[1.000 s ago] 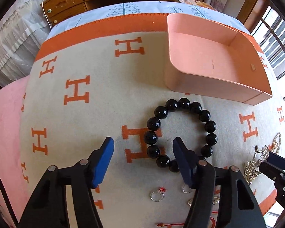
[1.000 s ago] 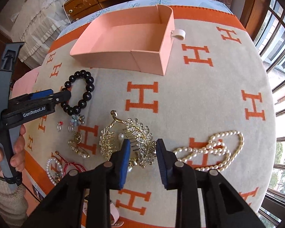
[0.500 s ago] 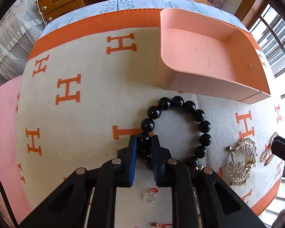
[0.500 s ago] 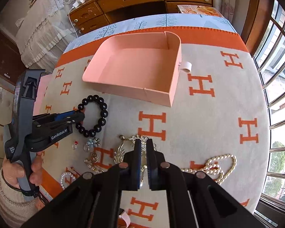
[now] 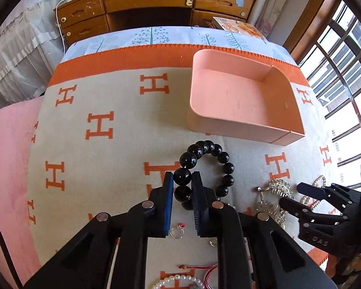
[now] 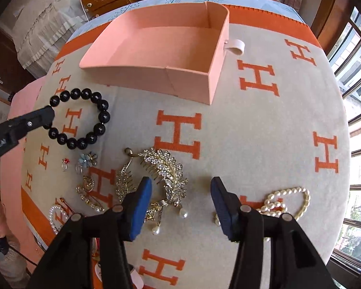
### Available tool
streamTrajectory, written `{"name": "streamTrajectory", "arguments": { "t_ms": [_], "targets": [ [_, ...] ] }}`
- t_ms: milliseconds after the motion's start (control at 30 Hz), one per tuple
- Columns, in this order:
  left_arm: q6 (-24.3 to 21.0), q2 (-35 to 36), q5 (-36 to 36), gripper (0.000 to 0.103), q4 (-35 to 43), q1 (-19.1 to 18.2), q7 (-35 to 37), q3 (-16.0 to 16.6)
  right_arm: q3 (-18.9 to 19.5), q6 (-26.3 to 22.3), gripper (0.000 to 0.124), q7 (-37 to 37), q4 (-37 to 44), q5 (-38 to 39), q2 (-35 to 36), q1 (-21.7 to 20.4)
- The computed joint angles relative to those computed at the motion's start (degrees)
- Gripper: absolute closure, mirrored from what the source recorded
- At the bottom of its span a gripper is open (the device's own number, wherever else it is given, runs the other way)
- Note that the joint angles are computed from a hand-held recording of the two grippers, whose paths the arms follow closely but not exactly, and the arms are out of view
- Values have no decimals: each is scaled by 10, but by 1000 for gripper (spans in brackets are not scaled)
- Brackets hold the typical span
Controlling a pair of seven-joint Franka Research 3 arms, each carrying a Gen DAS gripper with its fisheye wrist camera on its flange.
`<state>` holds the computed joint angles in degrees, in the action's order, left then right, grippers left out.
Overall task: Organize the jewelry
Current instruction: 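Carry the comb and bead bracelet into the pink box and release both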
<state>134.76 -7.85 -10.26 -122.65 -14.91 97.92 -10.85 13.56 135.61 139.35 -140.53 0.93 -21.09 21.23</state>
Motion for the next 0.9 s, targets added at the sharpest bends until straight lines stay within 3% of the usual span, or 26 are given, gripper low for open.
{"name": "streamTrajectory", "arguments": {
  "t_ms": [100, 133, 233, 533, 900],
  "targets": [
    [-6, -17, -16, 91, 4, -3, 18, 5, 15, -22, 85, 5, 22, -40, 19, -3],
    [-7, -22, -20, 91, 6, -5, 21, 6, 16, -26, 96, 4, 27, -47, 24, -2],
    [-11, -32, -28, 91, 16, -8, 31, 8, 11, -36, 96, -5, 38, -51, 33, 6],
    [-15, -24, -35, 91, 74, -21, 30, 2, -2, -3, 97, -10, 10, -20, -16, 6],
    [8, 81, -7, 91, 180, -24, -8, -28, 17, 23, 96, 37, 28, -64, -78, -64]
  ]
}}
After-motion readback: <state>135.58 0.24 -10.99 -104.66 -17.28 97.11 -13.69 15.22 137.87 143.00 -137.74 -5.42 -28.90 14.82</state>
